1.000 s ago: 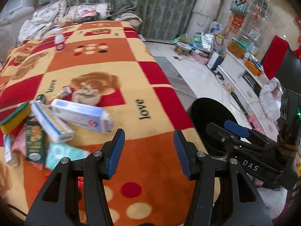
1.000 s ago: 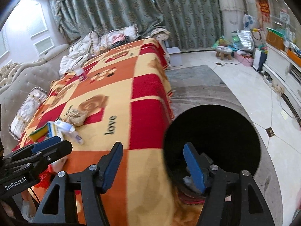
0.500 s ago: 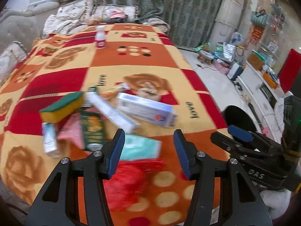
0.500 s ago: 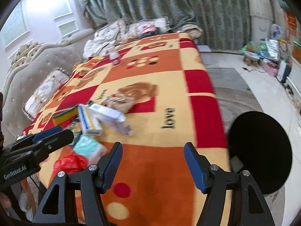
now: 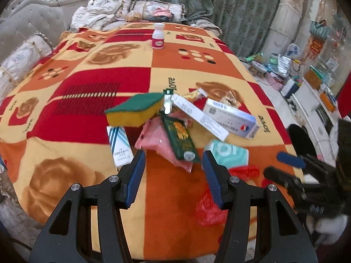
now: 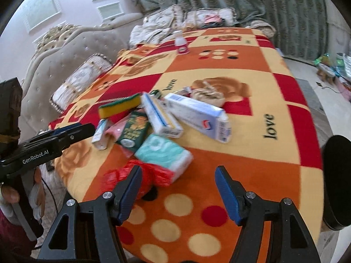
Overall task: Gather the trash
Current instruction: 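Grasp the red plastic bag with the left tool while the right tool grasps the teal tissue pack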
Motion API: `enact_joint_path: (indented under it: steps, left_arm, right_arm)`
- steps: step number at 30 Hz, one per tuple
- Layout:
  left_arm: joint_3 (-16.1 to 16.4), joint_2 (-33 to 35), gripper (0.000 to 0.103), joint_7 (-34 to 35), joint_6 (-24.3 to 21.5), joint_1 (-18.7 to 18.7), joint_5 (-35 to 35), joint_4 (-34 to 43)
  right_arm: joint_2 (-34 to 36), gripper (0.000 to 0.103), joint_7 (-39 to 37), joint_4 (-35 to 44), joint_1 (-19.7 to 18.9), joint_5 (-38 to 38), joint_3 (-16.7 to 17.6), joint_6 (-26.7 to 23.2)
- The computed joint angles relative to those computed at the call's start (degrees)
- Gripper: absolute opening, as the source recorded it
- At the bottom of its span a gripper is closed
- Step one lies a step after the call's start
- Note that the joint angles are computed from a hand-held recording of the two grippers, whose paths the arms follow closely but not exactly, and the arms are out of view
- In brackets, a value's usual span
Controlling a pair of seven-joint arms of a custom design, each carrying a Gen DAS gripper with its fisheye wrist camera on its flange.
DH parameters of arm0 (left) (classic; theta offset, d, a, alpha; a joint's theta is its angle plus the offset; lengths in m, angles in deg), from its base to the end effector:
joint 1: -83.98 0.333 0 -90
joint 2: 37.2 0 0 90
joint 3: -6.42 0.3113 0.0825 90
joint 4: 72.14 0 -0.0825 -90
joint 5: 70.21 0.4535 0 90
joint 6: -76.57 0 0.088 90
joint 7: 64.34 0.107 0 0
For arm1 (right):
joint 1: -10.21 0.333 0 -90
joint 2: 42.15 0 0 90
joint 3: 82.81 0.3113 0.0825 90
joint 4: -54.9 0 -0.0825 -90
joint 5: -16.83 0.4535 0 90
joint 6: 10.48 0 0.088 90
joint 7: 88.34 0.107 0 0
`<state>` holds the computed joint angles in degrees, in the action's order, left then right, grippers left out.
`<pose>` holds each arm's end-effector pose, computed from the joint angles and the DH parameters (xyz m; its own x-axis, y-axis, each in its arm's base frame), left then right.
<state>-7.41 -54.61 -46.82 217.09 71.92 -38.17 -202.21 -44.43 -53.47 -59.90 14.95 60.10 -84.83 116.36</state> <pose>0.5059 -0.2519 0.4976 0.3883 -0.9105 0.1420 -0.6832 -0.3879 -0.6187 0.6339 0.0525 0.4762 0.6287 -0.7240 -0.2837 -0.7157 -0.3961 -0.5753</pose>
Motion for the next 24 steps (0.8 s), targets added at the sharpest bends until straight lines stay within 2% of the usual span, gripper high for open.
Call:
enact_joint_path:
  steps: [2,5,7,11,14,15,16,17,18,19,24]
  left_arm:
    - [0.7,-0.7,0.052,1.9,1.9,-1.0,-2.0,-1.2]
    - [2.3,-0.5,0.052,5.4,8.1,-2.6,-7.0,-3.0]
    - [2.5,0.7,0.054,7.6,10.4,-3.3,-9.1,-2.9]
    - [1.2,6.1,0.055,11.2,9.0,-3.5,-9.2,1.2]
    - [0.1,9.3,0.055,10.7,5.3,-3.1,-7.7,4.2]
    - [0.3,9.4,0.054,10.9,5.9,-3.2,-8.4,4.0]
    - [0.8,9.3,0.052,12.0,7.4,-3.4,-10.2,3.3]
    - [1.2,8.6,0.033,13.0,8.9,-3.5,-11.8,2.3]
    - [1.5,7.9,0.024,14.4,9.7,-3.7,-13.3,1.6]
    - [1.8,7.0,0.024,15.5,9.7,-3.8,-14.5,0.9]
    - [1.5,0.1,0.021,12.5,6.4,-2.3,-11.7,-3.0]
  right_arm:
    - [0.0,0.066,0.0,-0.1,0.3,-0.6,0.3,0.8]
    - [1.3,0.066,1.5,1.0,0.3,-1.5,0.3,1.1]
    - [2.1,0.066,2.6,1.9,0.2,-2.1,0.3,1.4]
    - [3.0,0.066,3.6,2.9,0.0,-2.9,0.4,1.7]
    - [3.0,0.066,3.7,3.2,-0.1,-3.2,0.4,1.7]
    - [3.1,0.067,3.6,3.4,-0.2,-3.2,0.4,1.4]
    - [3.3,0.067,3.5,3.6,-0.2,-3.3,0.4,1.2]
    - [3.5,0.067,3.4,3.7,-0.2,-3.3,0.4,1.1]
    - [3.7,0.068,3.3,3.9,-0.2,-3.3,0.5,0.9]
    - [4.0,0.068,3.0,4.1,-0.2,-3.3,0.5,0.5]
    - [6.0,0.07,-0.6,5.9,0.1,-3.5,1.2,-2.9]
